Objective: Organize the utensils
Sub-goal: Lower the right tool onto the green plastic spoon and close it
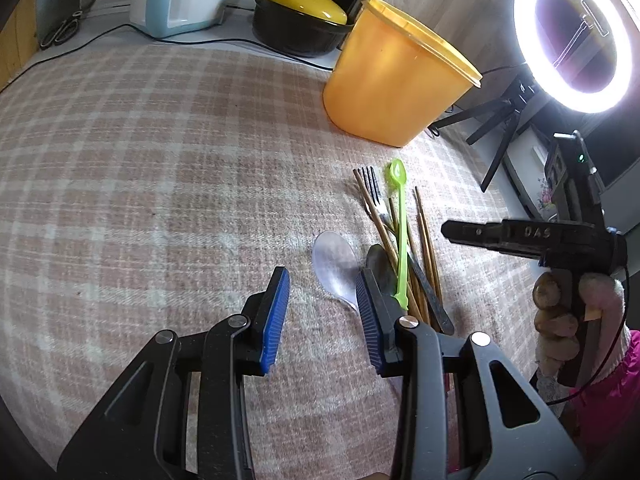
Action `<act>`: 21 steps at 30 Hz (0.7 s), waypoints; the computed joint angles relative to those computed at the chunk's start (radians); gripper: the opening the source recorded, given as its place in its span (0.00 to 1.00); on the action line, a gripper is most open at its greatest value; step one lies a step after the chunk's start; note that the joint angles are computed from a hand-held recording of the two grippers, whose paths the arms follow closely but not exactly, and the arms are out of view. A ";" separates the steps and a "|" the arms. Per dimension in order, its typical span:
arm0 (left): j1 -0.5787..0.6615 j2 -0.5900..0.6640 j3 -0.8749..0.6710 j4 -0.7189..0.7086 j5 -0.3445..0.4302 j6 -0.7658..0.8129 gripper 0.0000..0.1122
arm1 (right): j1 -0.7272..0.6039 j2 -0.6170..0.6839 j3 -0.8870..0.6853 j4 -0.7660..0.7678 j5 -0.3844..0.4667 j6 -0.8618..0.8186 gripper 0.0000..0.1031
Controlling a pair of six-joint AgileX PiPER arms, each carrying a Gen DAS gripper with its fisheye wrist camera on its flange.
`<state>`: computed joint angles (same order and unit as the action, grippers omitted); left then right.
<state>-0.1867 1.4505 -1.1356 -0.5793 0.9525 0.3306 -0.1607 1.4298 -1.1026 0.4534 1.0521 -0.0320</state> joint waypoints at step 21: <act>-0.007 0.168 -0.074 -0.071 0.055 0.058 0.37 | 0.022 0.191 -0.105 0.193 -0.074 0.015 0.23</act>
